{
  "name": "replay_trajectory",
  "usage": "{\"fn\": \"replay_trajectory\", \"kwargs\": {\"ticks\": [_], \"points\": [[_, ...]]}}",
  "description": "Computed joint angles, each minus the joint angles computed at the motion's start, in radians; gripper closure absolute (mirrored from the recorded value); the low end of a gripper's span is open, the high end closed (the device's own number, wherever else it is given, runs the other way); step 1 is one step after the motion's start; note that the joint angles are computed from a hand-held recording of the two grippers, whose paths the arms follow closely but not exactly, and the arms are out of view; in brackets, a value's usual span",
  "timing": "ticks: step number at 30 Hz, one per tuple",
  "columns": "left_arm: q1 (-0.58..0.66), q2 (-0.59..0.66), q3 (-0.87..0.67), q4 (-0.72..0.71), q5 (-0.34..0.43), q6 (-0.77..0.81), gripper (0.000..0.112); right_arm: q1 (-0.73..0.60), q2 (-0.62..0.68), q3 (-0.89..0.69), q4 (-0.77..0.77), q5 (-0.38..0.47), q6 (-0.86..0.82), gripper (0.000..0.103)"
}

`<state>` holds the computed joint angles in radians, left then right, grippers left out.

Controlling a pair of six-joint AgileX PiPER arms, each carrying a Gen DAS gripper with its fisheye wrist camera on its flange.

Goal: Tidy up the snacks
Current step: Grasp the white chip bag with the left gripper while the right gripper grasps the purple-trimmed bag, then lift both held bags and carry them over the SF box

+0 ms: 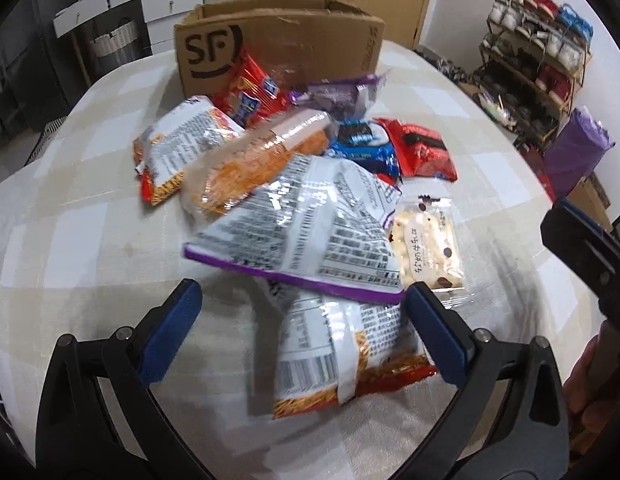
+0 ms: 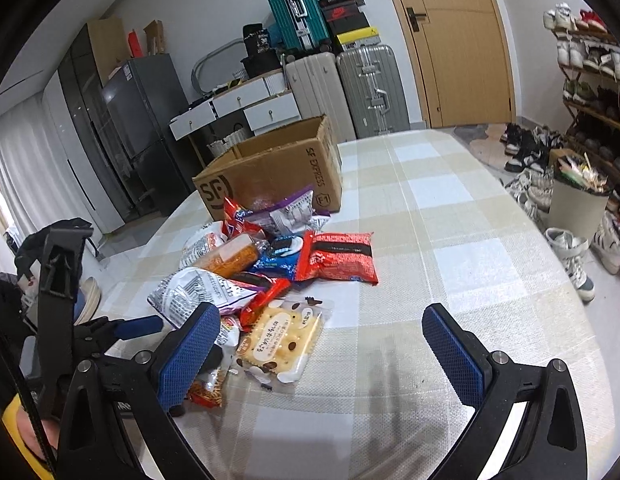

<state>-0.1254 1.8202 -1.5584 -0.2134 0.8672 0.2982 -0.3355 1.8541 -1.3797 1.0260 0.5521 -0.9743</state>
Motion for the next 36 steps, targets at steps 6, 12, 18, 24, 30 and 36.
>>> {"fn": "replay_trajectory", "kwargs": {"ticks": [6, 12, 18, 24, 30, 36], "points": [[-0.001, 0.003, -0.003, -0.058, 0.027, 0.08, 0.053, -0.01, 0.024, -0.029, -0.009, 0.034, 0.018, 0.0], [0.033, -0.038, 0.05, -0.131, 0.029, 0.185, 0.067, 0.001, 0.004, -0.016, -0.014, 0.039, 0.01, 0.0], [0.124, -0.108, 0.111, -0.218, 0.06, 0.298, 0.068, 0.023, -0.024, -0.006, -0.032, 0.041, 0.026, 0.0], [0.254, -0.159, 0.149, -0.315, 0.113, 0.406, 0.068, 0.067, -0.008, -0.075, -0.101, 0.117, 0.077, 0.0], [0.418, -0.166, 0.119, -0.405, 0.191, 0.48, 0.068, 0.135, 0.121, -0.282, -0.206, 0.316, 0.207, 0.0], [0.561, -0.119, 0.055, -0.476, 0.255, 0.511, 0.068, 0.255, 0.207, -0.407, -0.44, 0.331, 0.416, 0.0]]}}
